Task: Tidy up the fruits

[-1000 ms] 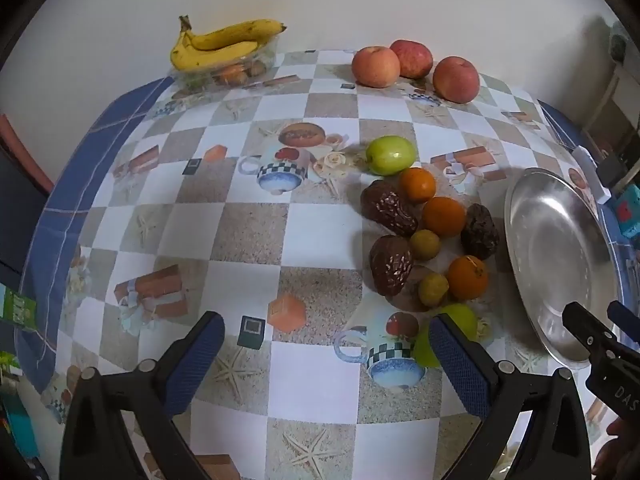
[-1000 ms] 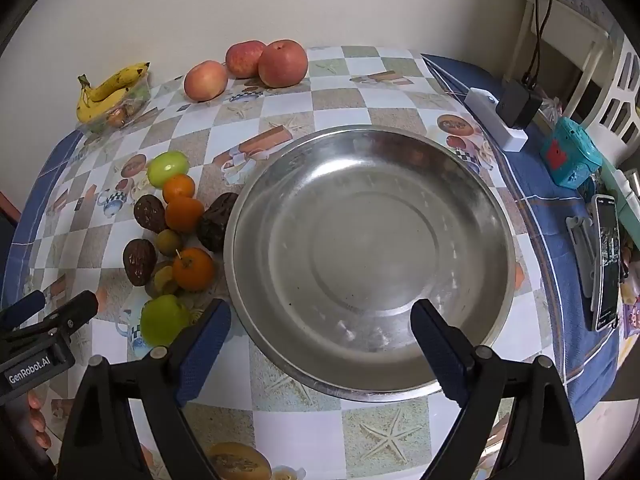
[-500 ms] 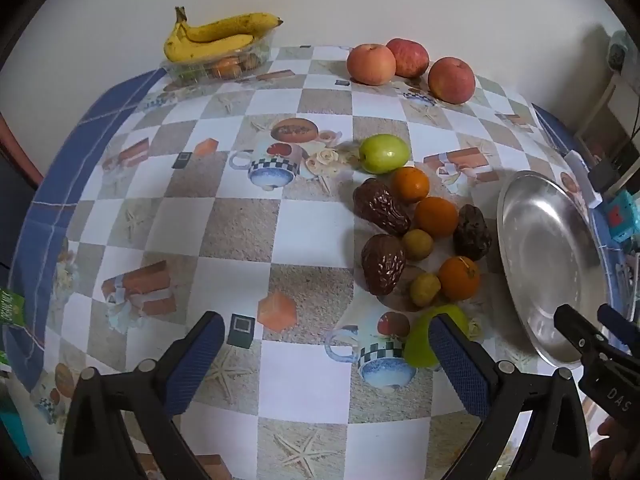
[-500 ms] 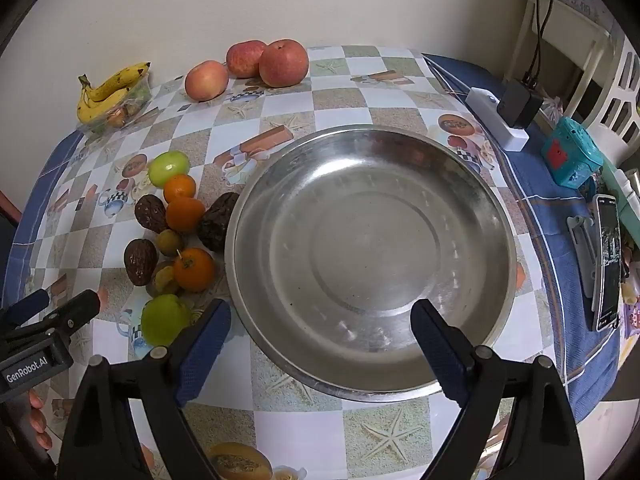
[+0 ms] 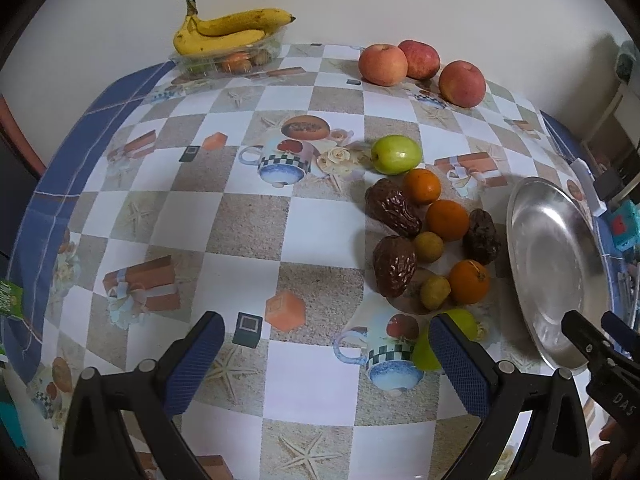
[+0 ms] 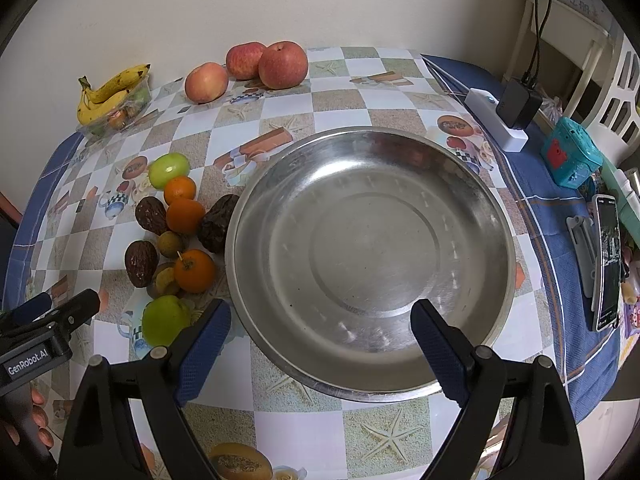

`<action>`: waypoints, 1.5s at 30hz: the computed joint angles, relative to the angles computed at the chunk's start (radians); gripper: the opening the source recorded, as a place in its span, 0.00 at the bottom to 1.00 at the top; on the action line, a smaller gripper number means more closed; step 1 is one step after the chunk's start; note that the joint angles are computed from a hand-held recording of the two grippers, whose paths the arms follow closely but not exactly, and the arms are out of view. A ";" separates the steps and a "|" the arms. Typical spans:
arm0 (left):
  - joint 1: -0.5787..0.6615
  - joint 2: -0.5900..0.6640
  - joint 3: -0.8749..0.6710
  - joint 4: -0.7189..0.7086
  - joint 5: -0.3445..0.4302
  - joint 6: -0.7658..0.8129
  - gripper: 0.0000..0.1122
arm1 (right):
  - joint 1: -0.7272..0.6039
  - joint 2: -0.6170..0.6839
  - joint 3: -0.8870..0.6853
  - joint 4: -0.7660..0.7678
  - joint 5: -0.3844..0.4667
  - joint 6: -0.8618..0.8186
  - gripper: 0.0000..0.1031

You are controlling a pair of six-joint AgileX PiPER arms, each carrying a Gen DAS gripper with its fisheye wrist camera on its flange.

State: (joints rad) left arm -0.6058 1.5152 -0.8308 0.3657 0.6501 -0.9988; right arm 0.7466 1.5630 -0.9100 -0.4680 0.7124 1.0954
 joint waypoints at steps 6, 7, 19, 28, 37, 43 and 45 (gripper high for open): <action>0.016 -0.012 0.009 -0.057 -0.029 0.048 0.92 | 0.001 0.003 0.000 -0.001 -0.003 0.003 0.89; 0.015 -0.010 0.007 -0.054 -0.025 0.045 0.92 | 0.000 0.002 0.001 -0.001 -0.004 0.004 0.89; 0.029 -0.005 0.009 -0.083 -0.028 0.066 0.92 | 0.001 0.001 0.004 -0.002 -0.006 0.007 0.89; 0.045 -0.008 0.010 -0.130 -0.040 0.104 0.92 | -0.001 0.000 0.008 -0.003 -0.012 0.008 0.89; 0.049 -0.010 0.013 -0.138 -0.046 0.109 0.92 | -0.001 0.002 0.005 0.000 -0.010 0.007 0.89; 0.047 -0.009 0.012 -0.126 -0.046 0.104 0.92 | 0.000 0.002 0.005 -0.001 -0.010 0.007 0.89; 0.043 -0.010 0.011 -0.116 -0.045 0.096 0.92 | 0.000 0.002 0.005 -0.001 -0.010 0.007 0.89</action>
State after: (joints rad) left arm -0.5627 1.5057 -0.8196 0.2498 0.6051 -0.9026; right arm 0.7465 1.5650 -0.9054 -0.4687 0.7025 1.1028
